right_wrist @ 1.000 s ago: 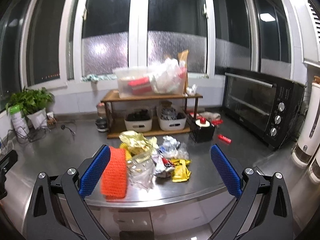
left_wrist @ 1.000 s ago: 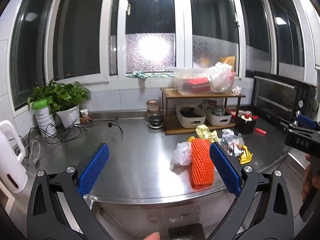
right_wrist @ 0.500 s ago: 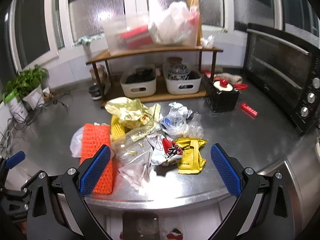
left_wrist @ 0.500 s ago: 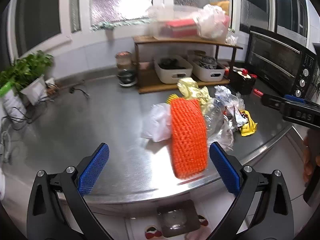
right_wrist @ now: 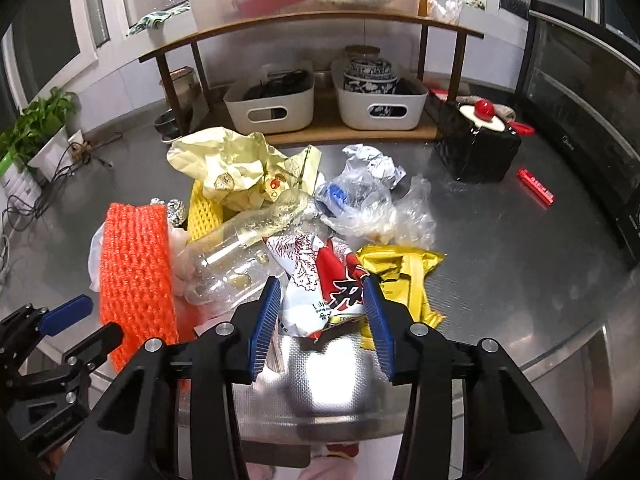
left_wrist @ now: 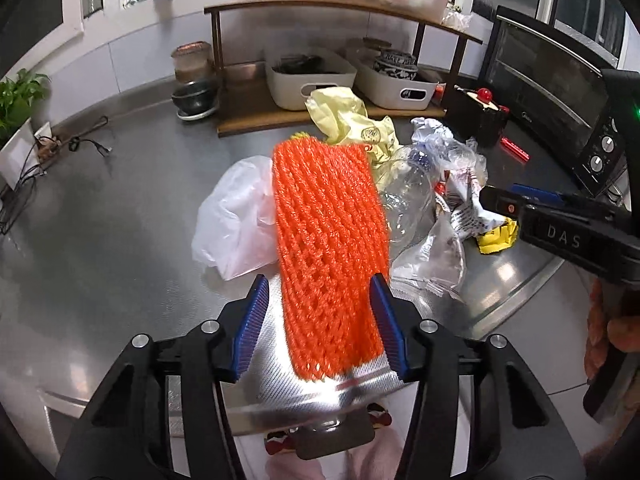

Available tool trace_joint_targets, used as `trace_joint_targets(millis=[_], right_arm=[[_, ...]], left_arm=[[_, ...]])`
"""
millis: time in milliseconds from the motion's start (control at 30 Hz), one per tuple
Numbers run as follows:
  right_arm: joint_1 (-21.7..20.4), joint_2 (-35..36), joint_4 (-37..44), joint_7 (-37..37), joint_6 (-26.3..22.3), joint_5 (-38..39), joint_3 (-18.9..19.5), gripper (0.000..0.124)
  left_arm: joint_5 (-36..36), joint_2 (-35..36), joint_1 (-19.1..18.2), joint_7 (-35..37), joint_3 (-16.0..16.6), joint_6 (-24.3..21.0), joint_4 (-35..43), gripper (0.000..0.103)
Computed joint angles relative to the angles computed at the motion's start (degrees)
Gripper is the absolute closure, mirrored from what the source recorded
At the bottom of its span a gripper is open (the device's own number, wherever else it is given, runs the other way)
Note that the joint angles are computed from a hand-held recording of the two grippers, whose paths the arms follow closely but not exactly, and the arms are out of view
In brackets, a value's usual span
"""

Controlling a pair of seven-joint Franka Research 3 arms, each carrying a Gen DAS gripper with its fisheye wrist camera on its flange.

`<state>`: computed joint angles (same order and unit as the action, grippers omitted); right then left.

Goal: Collect trash
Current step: 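Grasp the orange foam net with left tool while right tool grasps the red-white wrapper, then carry both items down over the floor bin and open both tools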

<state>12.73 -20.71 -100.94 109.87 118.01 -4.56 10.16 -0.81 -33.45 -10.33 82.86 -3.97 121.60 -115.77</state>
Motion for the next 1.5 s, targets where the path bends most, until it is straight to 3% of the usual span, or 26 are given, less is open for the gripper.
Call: trace_joint_targets(millis=[133,200,233,300,367,733,967,1167,1367,1500], right_arm=[[0.28,0.67,-0.63,-0.13,0.79,0.55,-0.18,0.086],[0.44,1.06,-0.77,-0.33,0.37,0.71,-0.22,0.095],[0.52,1.15,-0.82,-0.27,0.32,0.73,-0.18,0.096],[0.70,1.13,-1.27,-0.41,0.58,0.81,-0.25,0.097],[0.67,0.90,-1.64,-0.40,0.92,0.16,-0.05,0.098],[-0.28,-1.88,0.62,0.66,1.85,-2.27,0.86,0.104],[0.20,-8.45,-0.13,-0.21,-0.25,-0.18,1.97,0.104],[1.59,-16.85,-4.97,-0.87,-1.86,3.46,4.46,0.104],[2.29,-25.62,-12.81,0.55,-1.86,5.77,8.73,0.104],[4.03,-29.43,-19.39,1.90,-1.30,9.40,9.07,0.104]], left_arm=[[0.10,1.11,-0.03,0.18,-0.28,0.46,0.04,0.056],[0.07,1.51,-0.11,0.56,-0.26,0.12,0.10,0.069],[-0.05,1.75,-0.17,0.80,-0.19,-0.12,0.13,0.072],[-0.46,2.24,-0.18,0.93,-0.11,-0.35,0.11,0.089],[-0.88,2.32,-0.15,1.11,0.04,-0.25,-0.18,0.096],[1.35,-1.13,0.48,0.36,-0.57,0.92,0.86,0.098],[1.81,-9.18,-0.26,-1.04,-0.32,-1.77,-0.04,0.098],[0.21,-18.59,-2.19,-3.64,0.76,-5.77,-5.24,0.098],[1.05,-28.89,-3.49,-6.79,-0.60,-9.21,-13.67,0.097],[0.71,-34.63,-5.15,-8.81,-0.59,-11.62,-20.18,0.097]])
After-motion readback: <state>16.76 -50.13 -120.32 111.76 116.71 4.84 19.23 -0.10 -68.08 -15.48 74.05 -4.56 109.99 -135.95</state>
